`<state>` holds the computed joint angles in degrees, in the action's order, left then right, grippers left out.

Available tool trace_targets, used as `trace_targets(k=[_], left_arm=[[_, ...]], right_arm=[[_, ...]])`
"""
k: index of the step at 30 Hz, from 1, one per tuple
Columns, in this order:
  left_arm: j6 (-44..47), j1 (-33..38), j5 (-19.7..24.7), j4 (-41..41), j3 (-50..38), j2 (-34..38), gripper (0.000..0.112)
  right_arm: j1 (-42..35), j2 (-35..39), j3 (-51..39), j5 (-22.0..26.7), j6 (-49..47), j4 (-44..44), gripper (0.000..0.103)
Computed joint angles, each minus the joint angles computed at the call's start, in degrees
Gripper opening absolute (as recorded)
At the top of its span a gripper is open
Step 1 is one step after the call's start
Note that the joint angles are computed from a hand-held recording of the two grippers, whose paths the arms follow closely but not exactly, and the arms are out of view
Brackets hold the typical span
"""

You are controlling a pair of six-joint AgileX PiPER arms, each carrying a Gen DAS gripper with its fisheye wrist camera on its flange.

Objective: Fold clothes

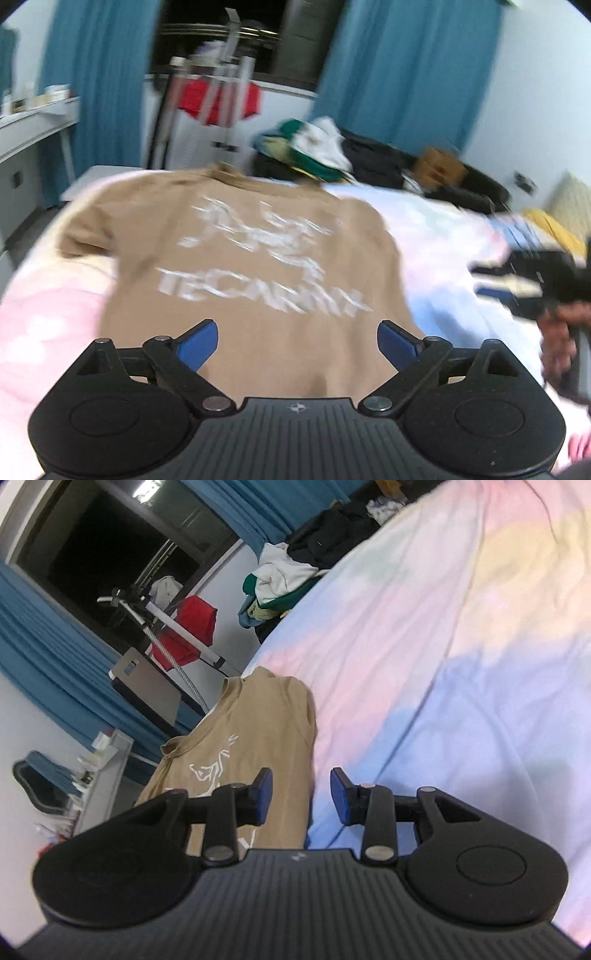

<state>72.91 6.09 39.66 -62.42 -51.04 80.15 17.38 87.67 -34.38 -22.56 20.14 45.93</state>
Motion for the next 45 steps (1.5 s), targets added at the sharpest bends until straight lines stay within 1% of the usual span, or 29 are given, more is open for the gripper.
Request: trace_targets(k=[3, 5, 7, 9, 10, 11, 14, 15, 17, 18, 20, 22, 23, 24, 25, 27, 28, 29, 30, 31, 32, 33, 35, 36, 38, 39, 42, 45], left_arm=[[0.9, -8.0, -5.5, -0.2, 4.4, -0.9, 0.088], [0.0, -13.5, -9.7, 0.7, 5.7, -0.3, 0.084], [0.7, -18.9, -15.0, -0.8, 5.3, 1.8, 0.081], [0.4, -24.2, -20.1, -1.5, 3.3, 5.0, 0.080], [-2.6, -26.7, -22.5, 1.1, 0.7, 7.6, 0.078], [-7.6, -29.2, -24.7, 5.7, -2.1, 10.3, 0.076], [-24.7, -35.6, -31.8, 22.9, -11.3, 19.0, 0.074], [-30.2, -37.3, -33.6, 28.7, -15.5, 22.8, 0.074], [-40.5, -39.5, -35.3, 40.1, -23.4, 29.5, 0.074], [-45.7, -40.2, -34.9, 45.8, -27.6, 32.6, 0.074], [-56.5, -41.6, -32.1, 57.3, -38.5, 40.1, 0.074], [-67.9, -43.3, -27.5, 68.8, -50.0, 47.6, 0.074], [-72.6, -44.2, -25.0, 73.4, -55.7, 51.3, 0.074], [-74.9, -44.9, -22.1, 76.1, -61.2, 54.7, 0.074], [-75.1, -45.3, -19.4, 76.9, -67.0, 58.3, 0.073], [-71.7, -45.7, -14.4, 75.2, -78.4, 65.4, 0.062], [-70.6, -45.7, -11.2, 75.0, -84.1, 68.6, 0.044], [-71.8, -45.6, -8.3, 76.2, -89.1, 71.3, 0.023], [-73.2, -45.5, -6.5, 77.7, -92.9, 73.5, 0.015], [-75.3, -45.0, -5.5, 77.3, -94.5, 74.1, 0.009], [-77.4, -44.3, -5.7, 75.9, -94.0, 73.3, 0.007], [-79.7, -43.6, -7.1, 74.8, -92.0, 72.0, 0.007], [-82.6, -42.5, -13.3, 76.2, -82.9, 66.6, 0.006], [-83.1, -41.5, -16.4, 75.3, -78.9, 63.7, 0.006], [-85.0, -39.3, -18.1, 73.5, -74.8, 59.9, 0.006], [-87.0, -38.2, -18.2, 73.8, -73.5, 58.6, 0.006], [-88.6, -34.3, -12.7, 74.2, -76.5, 58.9, 0.006], [-81.7, -30.0, -5.5, 67.6, -80.7, 60.8, 0.007]], right_arm=[[-1.2, 0.3, 0.8, -0.1, 4.2, -3.1, 0.038], [-1.6, 0.6, 1.1, -0.2, 6.1, -4.7, 0.038], [-0.8, 0.5, 1.5, -1.3, 4.6, -2.3, 0.038], [1.7, 0.3, 1.2, -3.5, -2.4, 6.5, 0.038], [3.2, 0.1, 1.0, -4.9, -6.0, 11.0, 0.038], [4.6, -0.4, 1.1, -6.6, -8.4, 14.4, 0.038], [8.3, -1.9, 1.7, -12.9, -13.2, 21.4, 0.039], [10.2, -2.2, 1.7, -16.0, -15.7, 24.7, 0.039], [12.0, -1.7, 1.4, -20.5, -18.6, 28.5, 0.039], [12.7, -1.3, 1.2, -22.6, -19.7, 30.1, 0.039], [12.8, 0.1, 1.0, -24.6, -19.2, 31.3, 0.039], [12.4, 2.3, 0.9, -26.4, -16.9, 31.0, 0.042], [11.5, 3.4, 1.0, -26.5, -15.1, 29.7, 0.043], [10.5, 4.5, 1.0, -26.2, -13.3, 27.9, 0.043], [9.4, 5.8, 0.7, -25.4, -11.5, 25.8, 0.043], [6.7, 8.0, 0.4, -23.6, -7.7, 20.4, 0.043], [5.4, 9.1, 0.1, -22.7, -6.2, 17.9, 0.043], [4.6, 10.3, -0.5, -22.0, -5.2, 16.3, 0.043], [3.9, 11.1, -1.0, -21.3, -4.7, 15.2, 0.043], [3.6, 12.1, -1.7, -20.7, -4.1, 14.2, 0.043], [3.5, 12.7, -2.2, -20.3, -3.6, 13.3, 0.043], [3.5, 13.2, -2.8, -20.0, -3.1, 12.5, 0.043], [3.5, 14.0, -3.7, -19.5, -2.8, 11.4, 0.043], [3.6, 14.2, -4.1, -19.3, -3.2, 11.3, 0.043], [4.3, 14.1, -4.2, -19.8, -4.1, 11.5, 0.043], [4.7, 14.1, -4.2, -20.1, -4.6, 11.6, 0.043], [5.0, 13.9, -3.8, -20.9, -2.8, 9.6, 0.043], [4.4, 14.4, -3.4, -20.6, 2.0, 4.0, 0.043]])
